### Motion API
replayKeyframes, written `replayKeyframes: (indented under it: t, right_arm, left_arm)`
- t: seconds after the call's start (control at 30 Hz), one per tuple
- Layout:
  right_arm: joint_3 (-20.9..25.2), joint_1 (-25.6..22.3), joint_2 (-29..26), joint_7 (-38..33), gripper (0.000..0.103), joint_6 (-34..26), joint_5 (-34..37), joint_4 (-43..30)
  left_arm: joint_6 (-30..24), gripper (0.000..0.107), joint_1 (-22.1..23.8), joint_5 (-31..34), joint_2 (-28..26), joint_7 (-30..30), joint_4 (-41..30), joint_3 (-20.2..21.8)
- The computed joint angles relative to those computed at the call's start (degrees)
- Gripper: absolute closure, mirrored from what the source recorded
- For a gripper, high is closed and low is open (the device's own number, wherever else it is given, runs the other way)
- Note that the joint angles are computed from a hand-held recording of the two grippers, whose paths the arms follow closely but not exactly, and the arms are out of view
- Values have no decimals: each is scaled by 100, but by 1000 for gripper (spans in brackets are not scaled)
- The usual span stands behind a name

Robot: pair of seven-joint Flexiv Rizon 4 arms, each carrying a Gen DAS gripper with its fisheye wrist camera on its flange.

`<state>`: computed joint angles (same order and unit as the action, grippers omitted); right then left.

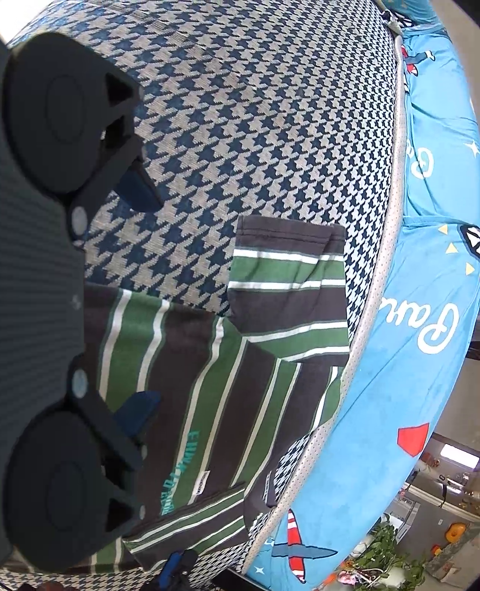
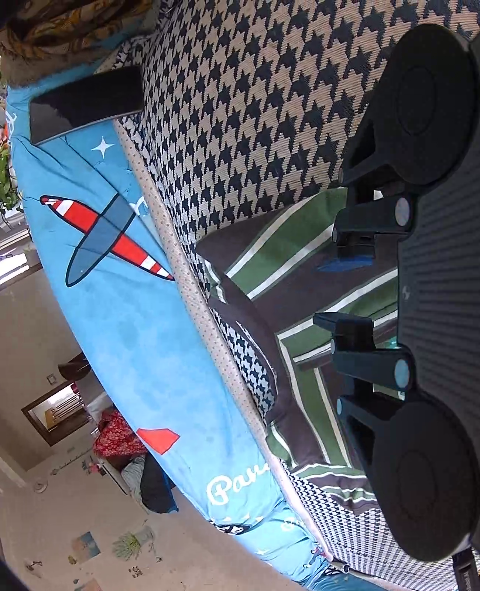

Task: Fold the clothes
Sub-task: 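Fold the gripped side of the shirt over the body with the right gripper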

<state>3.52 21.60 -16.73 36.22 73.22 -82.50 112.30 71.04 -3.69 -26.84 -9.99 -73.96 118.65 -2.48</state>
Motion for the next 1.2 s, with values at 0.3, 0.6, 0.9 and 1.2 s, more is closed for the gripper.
replayKeyframes:
  t: [0.3, 0.6, 0.9, 1.2]
  right_arm:
    - [64, 382, -122, -1217, 70, -548, 1257, 0]
    - [188, 650, -99, -1788, 70, -996, 1886, -123]
    - [416, 1191, -48, -2225, 63, -1162, 2609, -280]
    - [424, 1412, -252, -2515, 60, -841, 2944, -410]
  left_arm:
    - [-125, 4, 248, -567, -120, -173, -126, -14]
    - [96, 4, 432, -1536, -456, 310, -390, -273]
    - [580, 4, 561, -1997, -934, 713, -792, -595]
    - [744, 4, 663, -1644, -1367, 523, -1199, -730]
